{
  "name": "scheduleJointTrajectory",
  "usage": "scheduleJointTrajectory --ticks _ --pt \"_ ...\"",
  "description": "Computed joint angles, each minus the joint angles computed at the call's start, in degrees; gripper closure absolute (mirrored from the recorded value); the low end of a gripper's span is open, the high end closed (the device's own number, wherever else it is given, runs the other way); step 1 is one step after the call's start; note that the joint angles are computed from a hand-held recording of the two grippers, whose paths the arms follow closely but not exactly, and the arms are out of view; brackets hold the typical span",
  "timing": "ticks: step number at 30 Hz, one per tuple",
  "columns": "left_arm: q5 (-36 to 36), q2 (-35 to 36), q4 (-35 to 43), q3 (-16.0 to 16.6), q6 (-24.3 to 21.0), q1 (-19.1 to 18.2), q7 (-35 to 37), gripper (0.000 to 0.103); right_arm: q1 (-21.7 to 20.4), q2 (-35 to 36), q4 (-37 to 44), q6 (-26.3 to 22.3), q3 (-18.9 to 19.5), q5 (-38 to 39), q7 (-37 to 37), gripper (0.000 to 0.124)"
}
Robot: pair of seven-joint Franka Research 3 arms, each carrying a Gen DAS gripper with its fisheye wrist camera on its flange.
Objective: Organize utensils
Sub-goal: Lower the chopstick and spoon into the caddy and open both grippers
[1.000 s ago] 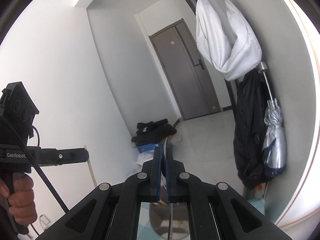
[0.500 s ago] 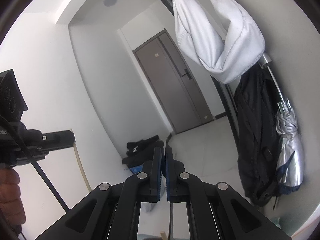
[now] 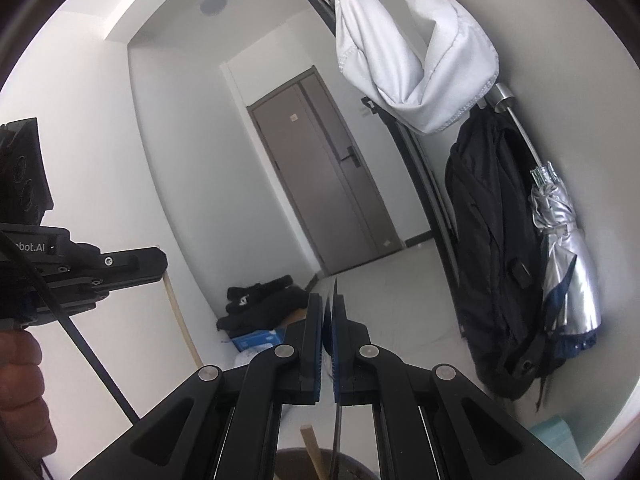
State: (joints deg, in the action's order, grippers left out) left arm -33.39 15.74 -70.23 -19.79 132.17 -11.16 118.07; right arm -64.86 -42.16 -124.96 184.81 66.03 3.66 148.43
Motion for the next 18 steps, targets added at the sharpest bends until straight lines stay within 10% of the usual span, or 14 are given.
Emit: scheduleJointTrajectory --ticks 7,18 --pt "-1.44 -2.42 -4.18 0.17 -0.41 0.21 2.45 0.102 5.16 2.60 -1.10 -2.13 -2.53 -3.01 -4.64 0.121" --pt "-1.85 -6.32 -11.35 1.89 -0.48 -0.47 -1.39 0.102 24.31 12.40 -4.00 -10.29 -13.45 -9.55 -9.15 0.120"
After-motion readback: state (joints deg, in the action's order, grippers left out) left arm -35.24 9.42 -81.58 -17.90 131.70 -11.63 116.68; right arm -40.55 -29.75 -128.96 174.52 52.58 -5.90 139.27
